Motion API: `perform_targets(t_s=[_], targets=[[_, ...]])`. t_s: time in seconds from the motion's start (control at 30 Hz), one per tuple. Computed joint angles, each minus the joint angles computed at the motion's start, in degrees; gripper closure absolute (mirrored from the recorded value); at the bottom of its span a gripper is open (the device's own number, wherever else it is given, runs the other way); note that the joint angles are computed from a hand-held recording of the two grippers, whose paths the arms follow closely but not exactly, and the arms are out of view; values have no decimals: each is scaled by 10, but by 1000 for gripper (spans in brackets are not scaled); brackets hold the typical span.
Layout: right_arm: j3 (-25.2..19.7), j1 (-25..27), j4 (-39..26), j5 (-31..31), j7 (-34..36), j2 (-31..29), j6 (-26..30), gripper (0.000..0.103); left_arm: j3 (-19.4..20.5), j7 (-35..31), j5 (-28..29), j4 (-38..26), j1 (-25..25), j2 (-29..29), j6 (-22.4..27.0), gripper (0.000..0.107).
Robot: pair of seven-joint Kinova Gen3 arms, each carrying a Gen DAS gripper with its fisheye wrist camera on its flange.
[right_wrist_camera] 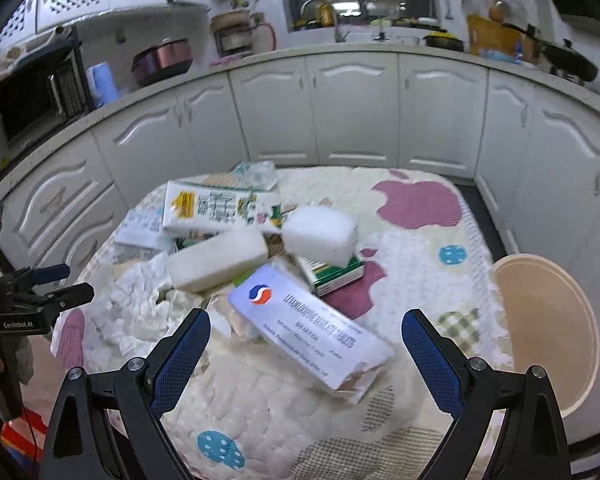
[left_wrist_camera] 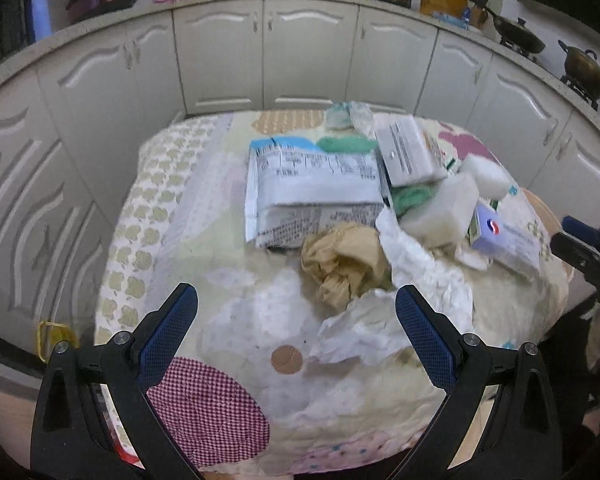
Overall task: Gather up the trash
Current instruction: 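Grasp the white medicine box with the right tool while the left tool grasps crumpled tissue, then carry box and tissue to the beige bin and open both tools over it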
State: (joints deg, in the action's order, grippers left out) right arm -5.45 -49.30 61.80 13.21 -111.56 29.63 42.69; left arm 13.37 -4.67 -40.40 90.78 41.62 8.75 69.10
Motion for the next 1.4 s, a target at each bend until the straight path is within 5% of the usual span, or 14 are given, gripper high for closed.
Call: perform_targets(t_s=[0.33, 0.43, 0.53, 0.67, 0.73, 0.8, 0.87, 0.97, 1.4], targets=[[-10, 7, -83, -17, 113, 51, 70, 8, -1, -77, 73, -2, -33, 11, -94, 9], [-9, 12, -116, -27, 141, 70, 99, 8, -10, -93, 95, -14, -32, 27, -103, 27], [-17, 24, -156, -50, 181, 92, 131, 8, -19, -100, 108, -21, -28, 36, -108, 29], [-20, 26, -229, -75, 246, 133, 190, 9, -29, -107, 127, -22, -30, 41, -125, 52], [-14, 20, -269, -81, 272, 155, 226, 35, -31, -116, 139, -25, -32, 47, -126, 60], [-11, 21, -285, -95, 284, 165, 243, 42, -38, -116, 130, -30, -22, 52, -122, 68], [-11, 24, -260, -105, 292, 153, 224, 51, -36, -120, 140, -17, -28, 42, -141, 83], [-16, 31, -192, -115, 292, 117, 169, 54, -35, -116, 143, -10, -28, 31, -144, 89], [-45, 74, -11, -152, 254, 0, 28, 57, 2, -130, 132, -13, -44, -30, -162, 93]])
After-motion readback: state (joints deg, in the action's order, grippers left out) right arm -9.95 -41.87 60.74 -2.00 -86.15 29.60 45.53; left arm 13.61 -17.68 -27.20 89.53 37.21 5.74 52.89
